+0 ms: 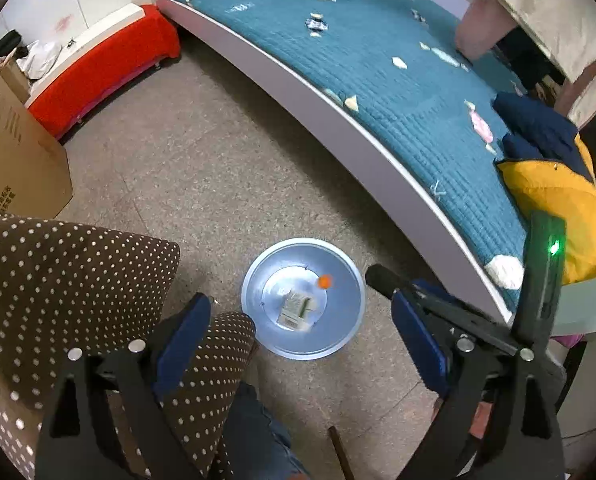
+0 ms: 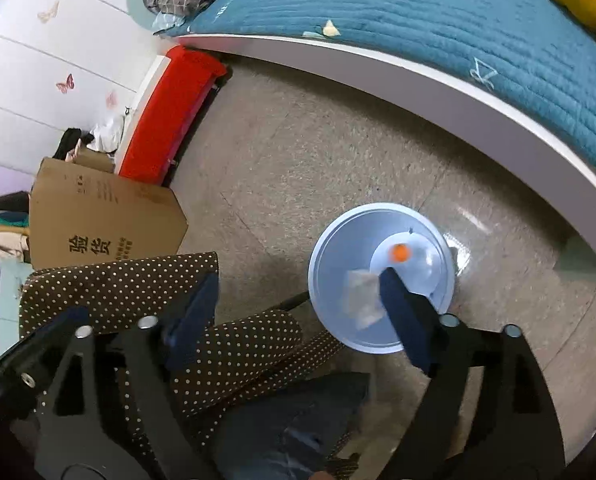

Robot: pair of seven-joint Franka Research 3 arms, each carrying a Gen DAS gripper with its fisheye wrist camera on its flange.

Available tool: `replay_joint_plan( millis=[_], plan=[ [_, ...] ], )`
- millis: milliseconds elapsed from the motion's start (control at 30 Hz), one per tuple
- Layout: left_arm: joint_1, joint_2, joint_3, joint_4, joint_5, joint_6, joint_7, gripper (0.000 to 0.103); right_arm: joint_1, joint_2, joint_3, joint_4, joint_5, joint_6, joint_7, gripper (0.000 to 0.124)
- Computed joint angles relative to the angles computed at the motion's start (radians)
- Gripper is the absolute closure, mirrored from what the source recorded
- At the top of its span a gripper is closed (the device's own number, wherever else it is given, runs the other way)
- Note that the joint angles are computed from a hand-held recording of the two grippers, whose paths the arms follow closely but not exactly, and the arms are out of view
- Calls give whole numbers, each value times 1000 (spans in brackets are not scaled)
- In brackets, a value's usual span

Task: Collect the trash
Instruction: 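Carry the carton to the blue bin and release it while the right gripper drops the cap in, then move both tools back over the table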

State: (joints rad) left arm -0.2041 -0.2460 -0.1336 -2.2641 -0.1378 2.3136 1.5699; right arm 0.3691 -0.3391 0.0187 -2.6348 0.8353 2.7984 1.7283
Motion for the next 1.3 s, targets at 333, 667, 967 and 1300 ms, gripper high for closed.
replay_joint_plan(
  millis=[333,667,967,1300],
  plan=[
    [-24,-253,37,-132,7,78,3,12,-111,-170,130,-57,-319,-32,315,27],
    [-29,-571,96,-231,69,89,-35,10,-138,-340,218,34,-576,-132,482,27],
    [30,-812,161,-286,148,38,-58,9,-95,-361,303,199,-702,-197,523,27],
    [146,-1034,257,-338,233,-44,-18,9,-8,-251,390,383,-785,-215,517,27]
  ],
)
